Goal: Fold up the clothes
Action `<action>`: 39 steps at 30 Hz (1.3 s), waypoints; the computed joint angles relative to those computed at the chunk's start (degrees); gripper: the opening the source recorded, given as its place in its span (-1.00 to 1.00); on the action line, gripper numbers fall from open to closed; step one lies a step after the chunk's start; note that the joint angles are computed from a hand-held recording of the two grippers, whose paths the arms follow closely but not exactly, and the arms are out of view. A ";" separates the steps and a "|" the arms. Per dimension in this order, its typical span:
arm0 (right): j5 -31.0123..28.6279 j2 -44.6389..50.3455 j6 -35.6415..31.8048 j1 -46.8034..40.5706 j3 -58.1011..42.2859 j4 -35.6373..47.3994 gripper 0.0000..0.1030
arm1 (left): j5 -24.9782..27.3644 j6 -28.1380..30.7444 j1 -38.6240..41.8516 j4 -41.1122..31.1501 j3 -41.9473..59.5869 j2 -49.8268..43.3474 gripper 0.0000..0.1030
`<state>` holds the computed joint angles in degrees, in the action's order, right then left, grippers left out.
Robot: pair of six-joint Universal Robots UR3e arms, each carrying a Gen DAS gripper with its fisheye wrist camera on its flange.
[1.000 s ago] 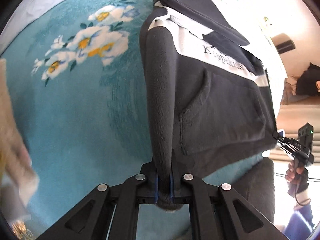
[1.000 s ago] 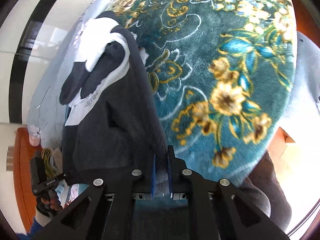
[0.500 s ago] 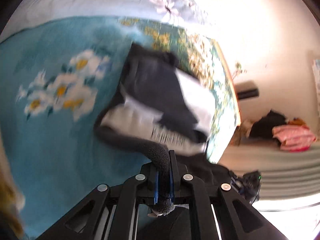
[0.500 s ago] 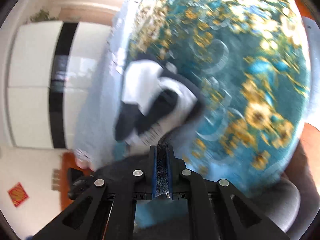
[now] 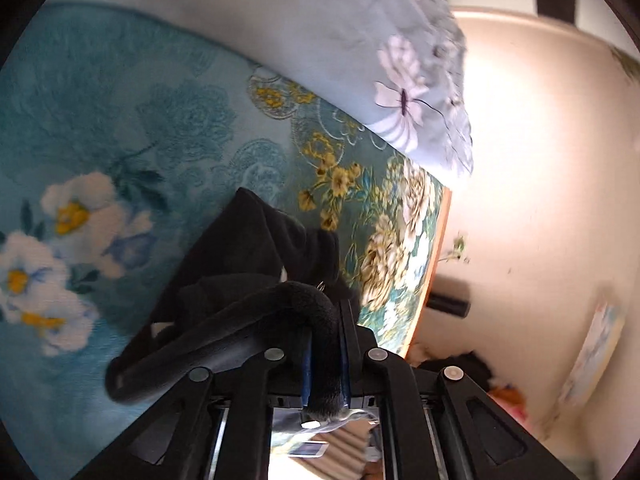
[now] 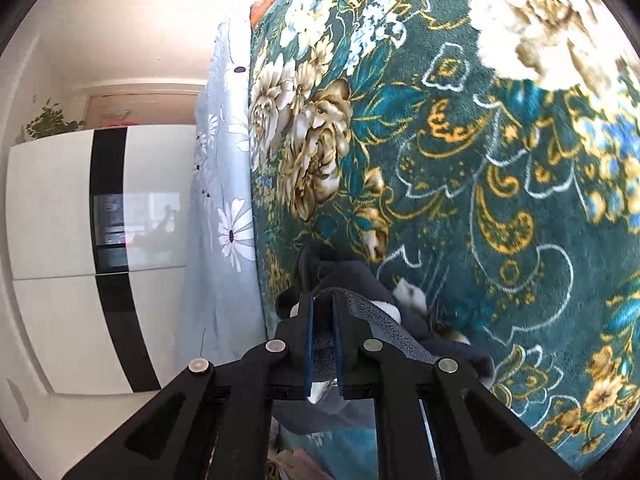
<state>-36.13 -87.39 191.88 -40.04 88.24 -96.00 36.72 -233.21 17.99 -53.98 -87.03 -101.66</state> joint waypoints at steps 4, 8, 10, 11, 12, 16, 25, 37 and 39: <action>1.19 1.73 4.97 -0.55 1.21 -6.48 -0.79 | -0.38 -14.23 0.91 15.11 -5.17 -2.18 -0.41; 3.70 1.00 5.68 -3.15 3.19 -8.56 -0.77 | 1.45 -24.55 2.04 31.37 -11.92 -1.72 -0.27; 1.65 -0.12 -0.27 -3.91 1.76 -2.93 -0.77 | 0.75 -21.96 2.68 30.43 -12.89 0.22 -0.17; 0.60 -1.14 -3.62 -4.51 1.80 0.27 -0.77 | 1.40 -17.41 2.69 26.56 -13.34 2.79 -0.16; -0.37 -2.93 -6.89 -5.41 3.25 3.12 -0.77 | 2.59 -11.84 2.55 21.54 -13.53 5.81 -0.08; -1.86 -15.77 -22.39 -12.97 17.66 16.92 -0.30 | 14.56 4.65 -0.48 6.05 -20.09 19.59 0.28; -1.66 -34.81 -31.58 -22.51 43.76 25.11 0.41 | 12.03 0.59 -2.59 26.73 -46.31 24.02 0.35; 4.74 -27.66 -3.00 -8.94 50.14 -17.03 0.58 | 22.25 -7.65 -9.72 42.76 -37.56 6.74 0.47; 4.08 -26.51 -1.32 -8.37 48.46 -15.96 0.51 | 22.68 -9.05 -9.81 38.92 -34.74 5.67 0.35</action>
<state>-32.05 -113.90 190.56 -48.41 136.70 -111.96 59.40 -242.27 8.19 -15.05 -121.77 -95.99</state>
